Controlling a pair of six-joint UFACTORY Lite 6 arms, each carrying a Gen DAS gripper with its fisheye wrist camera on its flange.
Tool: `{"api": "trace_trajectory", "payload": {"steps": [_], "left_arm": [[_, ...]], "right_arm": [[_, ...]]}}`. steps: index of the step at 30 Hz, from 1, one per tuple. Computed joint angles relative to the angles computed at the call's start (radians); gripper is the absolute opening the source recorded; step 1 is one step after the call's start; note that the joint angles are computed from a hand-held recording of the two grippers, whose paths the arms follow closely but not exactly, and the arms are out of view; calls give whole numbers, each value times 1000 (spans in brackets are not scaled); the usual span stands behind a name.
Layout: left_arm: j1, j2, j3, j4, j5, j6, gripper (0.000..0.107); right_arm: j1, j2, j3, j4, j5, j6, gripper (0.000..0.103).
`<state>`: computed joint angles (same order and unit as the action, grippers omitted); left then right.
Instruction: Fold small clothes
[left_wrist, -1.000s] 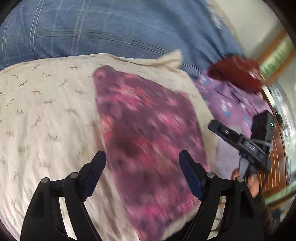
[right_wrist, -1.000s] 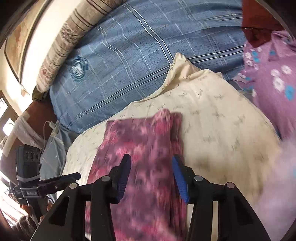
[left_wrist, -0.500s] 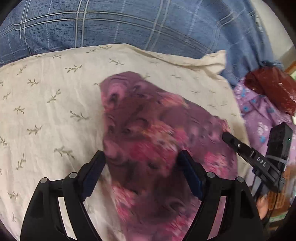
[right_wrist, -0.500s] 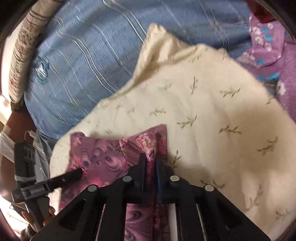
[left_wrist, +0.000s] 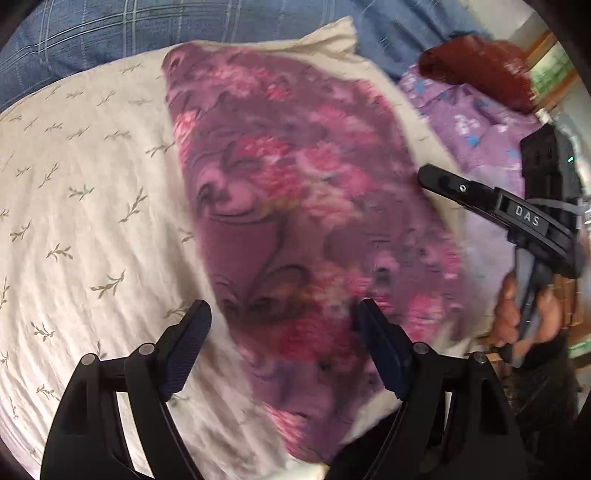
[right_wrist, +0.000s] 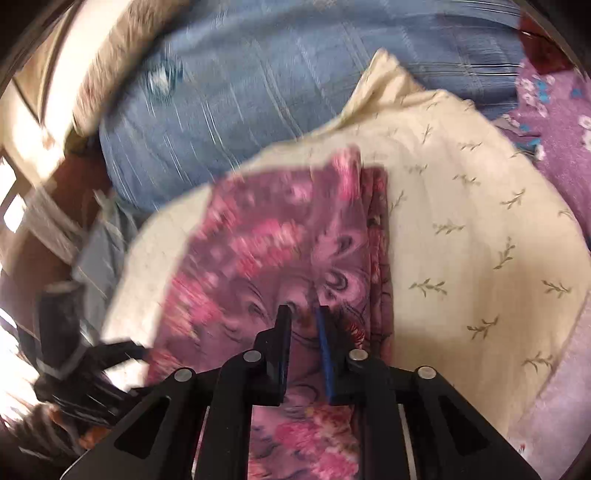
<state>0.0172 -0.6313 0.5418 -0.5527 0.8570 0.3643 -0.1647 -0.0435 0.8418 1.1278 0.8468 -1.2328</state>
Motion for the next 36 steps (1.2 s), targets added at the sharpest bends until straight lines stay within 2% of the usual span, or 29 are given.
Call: {"api": "trace_trajectory", "payload": {"steps": [1, 2, 4, 9, 12, 14, 15, 17, 18, 19, 20, 21, 22, 26, 27, 31, 36], "left_arm": [[53, -18, 24, -29, 37, 43, 81], [102, -20, 51, -47, 53, 73, 81], [177, 25, 104, -91, 81, 129, 82], [318, 317, 171, -267, 153, 274, 82], [316, 501, 191, -373, 153, 310, 82], [313, 510, 182, -449, 160, 336, 85], [303, 507, 186, -460, 161, 339, 86], [260, 535, 206, -468, 126, 319, 86], [261, 539, 201, -482, 122, 323, 87], [264, 530, 186, -507, 113, 329, 87], [266, 514, 171, -521, 110, 336, 87], [273, 503, 160, -528, 110, 352, 87], [272, 477, 142, -528, 104, 359, 79], [282, 403, 104, -519, 104, 410, 34], [274, 433, 116, -555, 93, 433, 31], [413, 392, 72, -583, 224, 490, 30], [736, 346, 146, -494, 429, 538, 30]], "right_arm": [[-56, -14, -3, 34, 55, -25, 33], [-91, -24, -2, 47, 79, -27, 53], [-132, -6, 11, 46, 82, -27, 64], [-154, 200, 71, 89, 96, -75, 63], [-169, 351, 108, 129, 218, -135, 63], [-144, 414, 153, 117, 370, -141, 63], [-139, 407, 152, 115, 389, -156, 63], [-89, 381, 153, 103, 318, -186, 63], [-66, 405, 174, 91, 283, -170, 58], [-60, 432, 188, 106, 266, -166, 44], [-67, 447, 196, 120, 264, -167, 36], [-71, 456, 198, 134, 260, -163, 32], [-71, 446, 183, 150, 248, -168, 29], [-23, 276, 70, 164, 148, -159, 21], [-12, 242, 56, 164, 147, -139, 21], [81, 95, 48, 149, 133, -22, 20], [279, 34, 120, 207, 100, 92, 20]]}}
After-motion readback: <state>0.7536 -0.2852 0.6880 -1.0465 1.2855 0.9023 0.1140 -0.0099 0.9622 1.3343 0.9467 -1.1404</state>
